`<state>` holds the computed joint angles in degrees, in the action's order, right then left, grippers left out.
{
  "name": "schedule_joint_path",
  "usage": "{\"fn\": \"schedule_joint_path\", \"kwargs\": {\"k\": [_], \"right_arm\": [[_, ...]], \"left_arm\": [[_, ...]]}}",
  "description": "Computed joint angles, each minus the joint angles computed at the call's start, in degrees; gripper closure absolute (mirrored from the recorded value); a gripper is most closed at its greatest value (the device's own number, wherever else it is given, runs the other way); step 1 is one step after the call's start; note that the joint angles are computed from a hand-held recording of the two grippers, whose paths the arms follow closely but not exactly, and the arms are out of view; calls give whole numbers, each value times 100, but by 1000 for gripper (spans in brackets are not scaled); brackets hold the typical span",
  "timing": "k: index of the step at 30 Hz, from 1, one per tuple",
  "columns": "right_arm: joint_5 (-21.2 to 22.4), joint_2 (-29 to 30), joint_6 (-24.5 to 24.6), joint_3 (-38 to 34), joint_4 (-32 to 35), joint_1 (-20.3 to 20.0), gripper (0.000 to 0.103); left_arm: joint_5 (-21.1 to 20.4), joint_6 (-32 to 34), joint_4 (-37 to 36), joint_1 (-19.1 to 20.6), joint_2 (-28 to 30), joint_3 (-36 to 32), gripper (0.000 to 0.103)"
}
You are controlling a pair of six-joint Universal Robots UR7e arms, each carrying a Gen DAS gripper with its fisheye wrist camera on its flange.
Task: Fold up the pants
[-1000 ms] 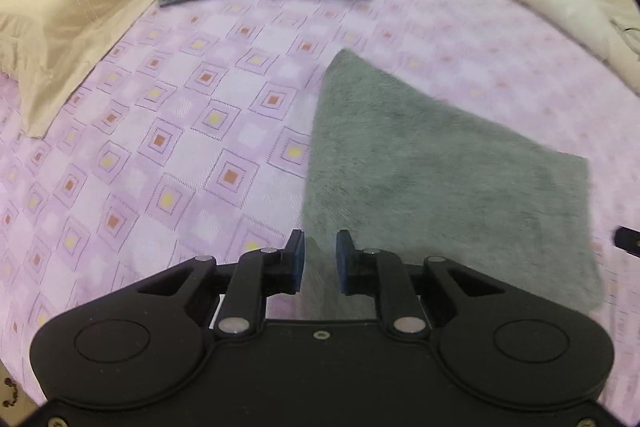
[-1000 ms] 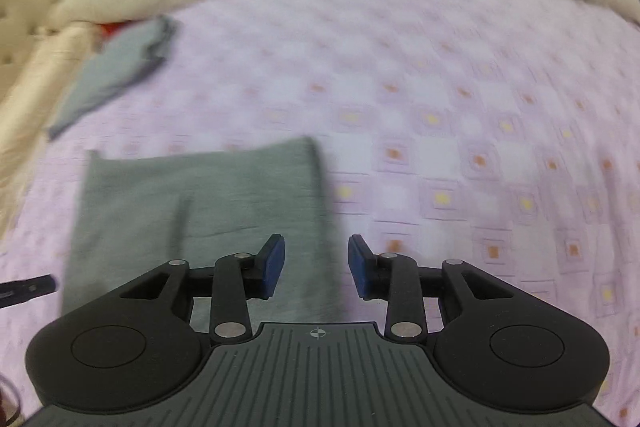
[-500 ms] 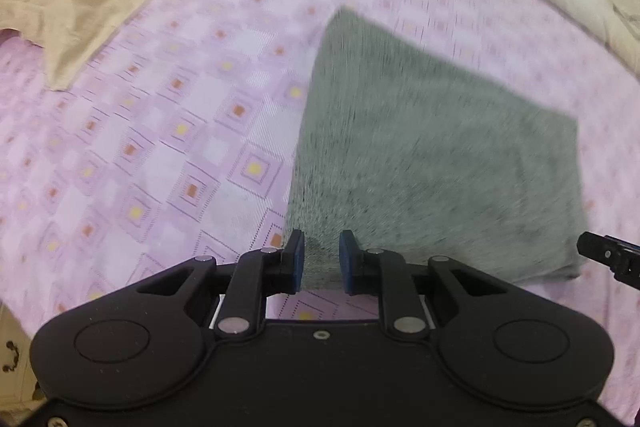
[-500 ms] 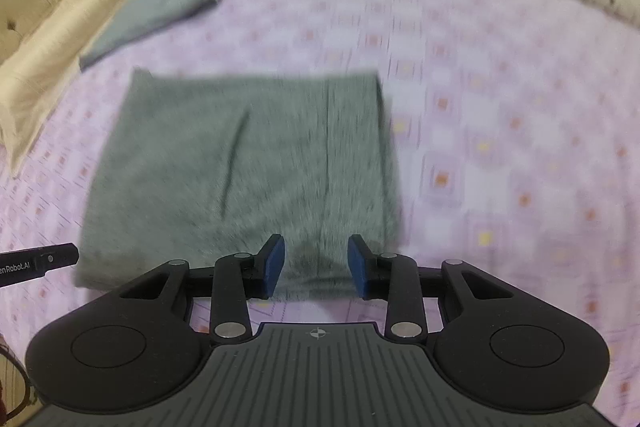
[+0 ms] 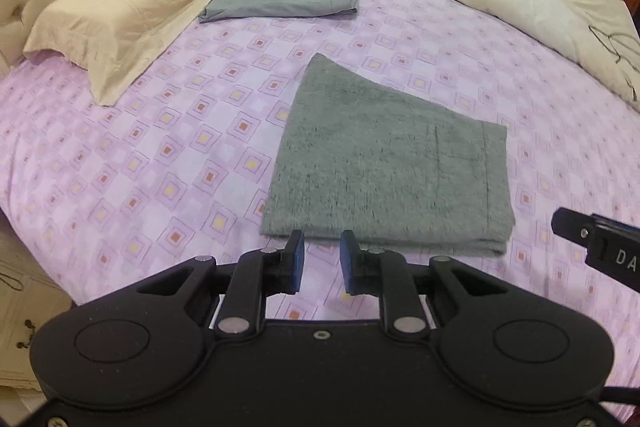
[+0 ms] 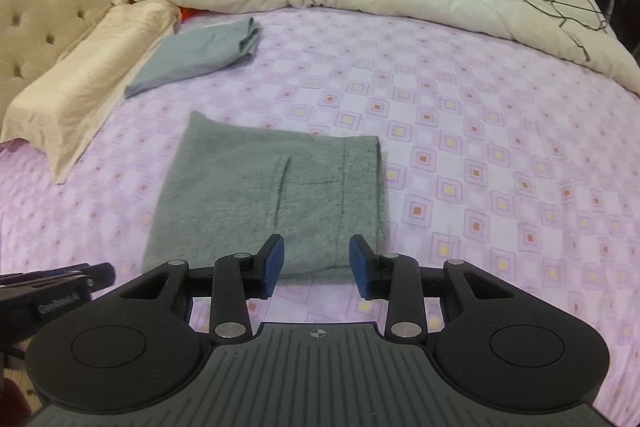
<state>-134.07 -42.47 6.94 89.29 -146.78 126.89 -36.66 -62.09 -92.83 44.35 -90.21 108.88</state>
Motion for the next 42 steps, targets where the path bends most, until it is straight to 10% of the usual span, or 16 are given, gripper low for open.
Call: {"fn": "schedule_joint_path", "kwargs": {"k": [42], "right_arm": [[131, -681, 51, 775, -581, 343, 68]], "left_arm": [[143, -1022, 1130, -1059, -3, -25, 74]]}}
